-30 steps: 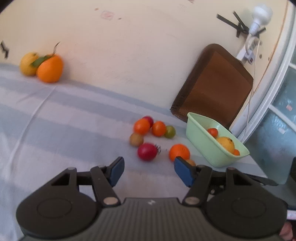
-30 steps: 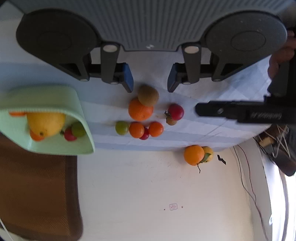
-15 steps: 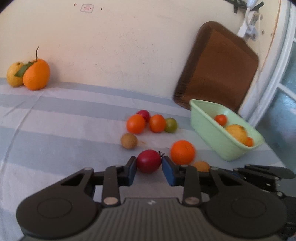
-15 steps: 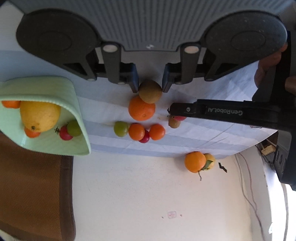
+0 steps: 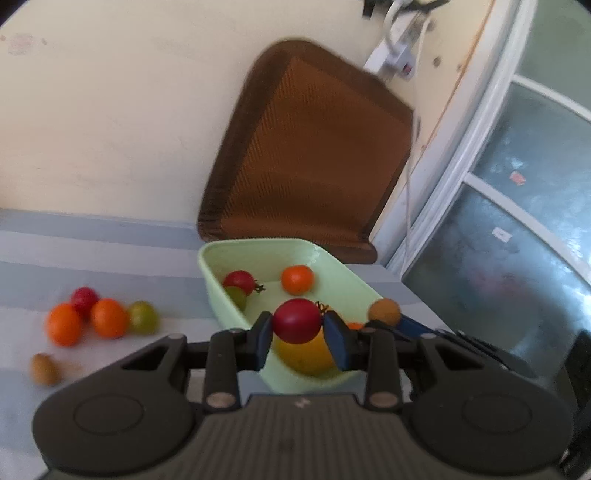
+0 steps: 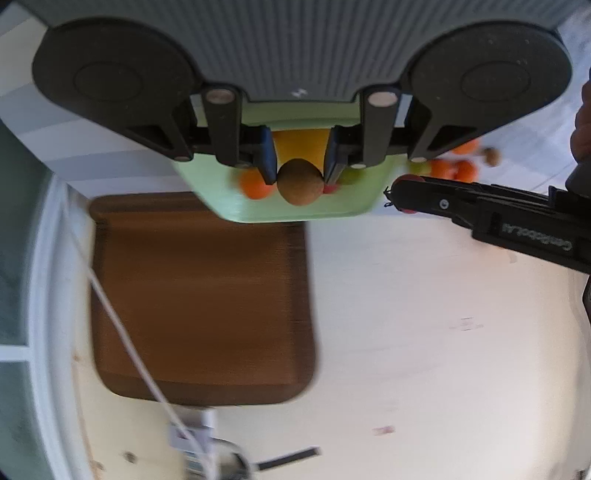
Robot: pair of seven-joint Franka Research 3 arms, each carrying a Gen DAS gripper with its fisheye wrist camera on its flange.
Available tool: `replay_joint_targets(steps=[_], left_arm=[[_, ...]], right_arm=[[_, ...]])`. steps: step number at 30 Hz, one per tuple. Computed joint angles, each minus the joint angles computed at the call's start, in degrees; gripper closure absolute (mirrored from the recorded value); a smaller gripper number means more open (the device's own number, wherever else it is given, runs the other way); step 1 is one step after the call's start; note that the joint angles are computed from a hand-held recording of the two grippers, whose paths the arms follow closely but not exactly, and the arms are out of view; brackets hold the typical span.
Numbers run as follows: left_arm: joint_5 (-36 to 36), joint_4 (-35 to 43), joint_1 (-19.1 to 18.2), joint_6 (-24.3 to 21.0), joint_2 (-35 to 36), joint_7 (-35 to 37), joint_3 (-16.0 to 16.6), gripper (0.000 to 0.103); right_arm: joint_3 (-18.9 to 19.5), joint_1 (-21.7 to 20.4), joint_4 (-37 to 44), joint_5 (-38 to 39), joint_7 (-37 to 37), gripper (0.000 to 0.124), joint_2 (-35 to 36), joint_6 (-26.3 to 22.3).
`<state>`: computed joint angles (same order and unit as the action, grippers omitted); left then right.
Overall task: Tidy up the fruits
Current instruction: 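Drop the tomato from the left tool into the basin while the right tool drops the kiwi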
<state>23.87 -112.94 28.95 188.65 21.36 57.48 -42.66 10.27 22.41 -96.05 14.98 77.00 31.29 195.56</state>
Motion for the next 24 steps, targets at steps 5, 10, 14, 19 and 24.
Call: replay_joint_targets(steps=[5,10,14,19,24], left_arm=[[-2.8,5.9,-7.0,-4.3,3.2,2.0,5.4,0.072],[-6.4,6.0,-11.3,-3.7,2.8,3.5,9.6,0.067],[-9.2,3.7,-9.7,-1.9,1.6,4.2,8.6,0.066],[-8.4,-4.1,-6.9,5.5,-4.6,0.2,9.8,0.066],[-14.5,-15.0,-13.4,10.2,-14.1,0.3,21.4,0.066]], right_arm=[[-0.4,0.1,2.2,1.4,1.3,0.094,1.6,-1.8],[0.5,-1.0,3.9,1.8,2.5,0.091,2.9,-2.9],[-2.5,1.3,4.3,3.6,3.6,0.089,3.2,-1.8],[-2.2,0.7,3.0,4.7,5.1,0.089,2.8,0.6],[-0.3,-1.0,0.9,2.9,6.1,0.089,2.3,5.0]])
